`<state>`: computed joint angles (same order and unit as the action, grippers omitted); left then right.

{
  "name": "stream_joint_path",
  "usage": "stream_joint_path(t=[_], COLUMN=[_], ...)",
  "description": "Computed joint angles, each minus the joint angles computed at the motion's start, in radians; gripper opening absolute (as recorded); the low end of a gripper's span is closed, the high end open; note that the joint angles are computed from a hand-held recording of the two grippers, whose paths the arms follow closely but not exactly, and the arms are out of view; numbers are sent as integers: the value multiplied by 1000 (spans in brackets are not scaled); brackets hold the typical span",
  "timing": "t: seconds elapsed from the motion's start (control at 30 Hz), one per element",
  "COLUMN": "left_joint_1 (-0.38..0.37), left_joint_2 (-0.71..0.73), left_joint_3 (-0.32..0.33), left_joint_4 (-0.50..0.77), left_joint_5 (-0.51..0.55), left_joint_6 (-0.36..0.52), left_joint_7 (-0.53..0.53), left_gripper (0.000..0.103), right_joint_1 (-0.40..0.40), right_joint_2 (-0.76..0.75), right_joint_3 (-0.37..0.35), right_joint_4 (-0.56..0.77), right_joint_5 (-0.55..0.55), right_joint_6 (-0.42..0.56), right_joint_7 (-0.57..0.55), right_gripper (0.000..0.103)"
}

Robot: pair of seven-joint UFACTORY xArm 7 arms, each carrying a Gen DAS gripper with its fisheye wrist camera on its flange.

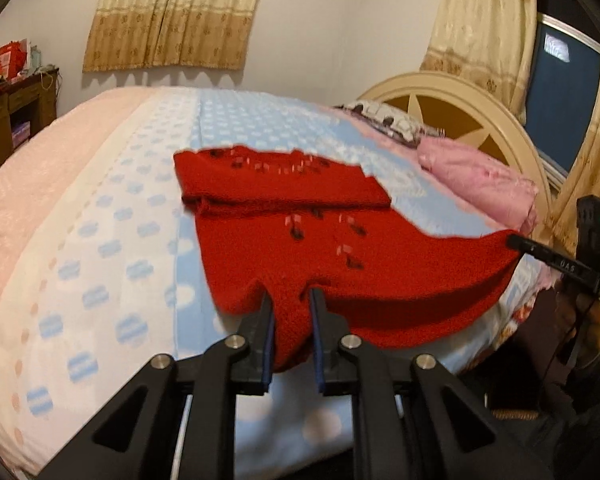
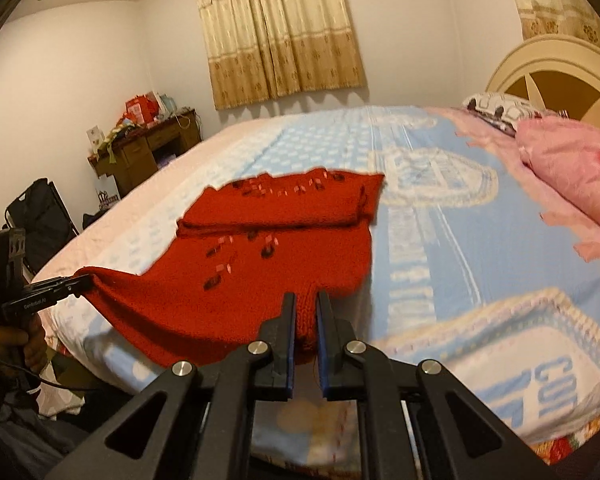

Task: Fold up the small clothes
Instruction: 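Lift the held hem with both tools and fold it over toward the collar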

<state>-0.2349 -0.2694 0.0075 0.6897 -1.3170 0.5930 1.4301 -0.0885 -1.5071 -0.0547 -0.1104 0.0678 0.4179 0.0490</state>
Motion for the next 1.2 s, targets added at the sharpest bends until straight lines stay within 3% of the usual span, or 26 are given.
stream_joint_path(t=[0.2, 0.33, 0.57, 0.73, 0.9, 1.03, 1.13, 1.2], left_joint_1=[10, 31, 57, 77, 86, 73, 63, 43], left_joint_2=[112, 182, 337, 467, 619, 787, 893, 985], left_joint_3=[-16, -33, -85, -135, -178, -180, -182, -172], left_joint_4=[152, 259, 466, 628, 810, 1014, 1150, 1274], left_joint_5=[10, 37, 108, 225, 360, 501, 589, 669], left_joint_6=[8, 20, 0, -29, -37, -8, 14, 51], left_joint_7=[-54, -96, -198, -323, -452, -620, -710, -784], left_gripper=[15, 14, 14, 14, 14, 14, 14, 14], right_joint_1=[43, 82, 133, 183, 276, 384, 489, 474], right_joint_2=[375, 553, 810, 997, 1155, 1301, 1443, 1525], right_joint_3=[-51, -96, -152, -200, -294, -407, -520, -515], right_joint_4=[143, 258, 456, 605, 757, 894, 1026, 1094], right_joint_5=[12, 23, 45, 66, 135, 254, 486, 605], right_joint_6=[-272, -360, -427, -439, -435, -405, -350, -317], right_joint_7=[-40, -76, -118, -147, -203, -298, -487, -574], right_gripper=[8, 8, 8, 8, 8, 8, 8, 8])
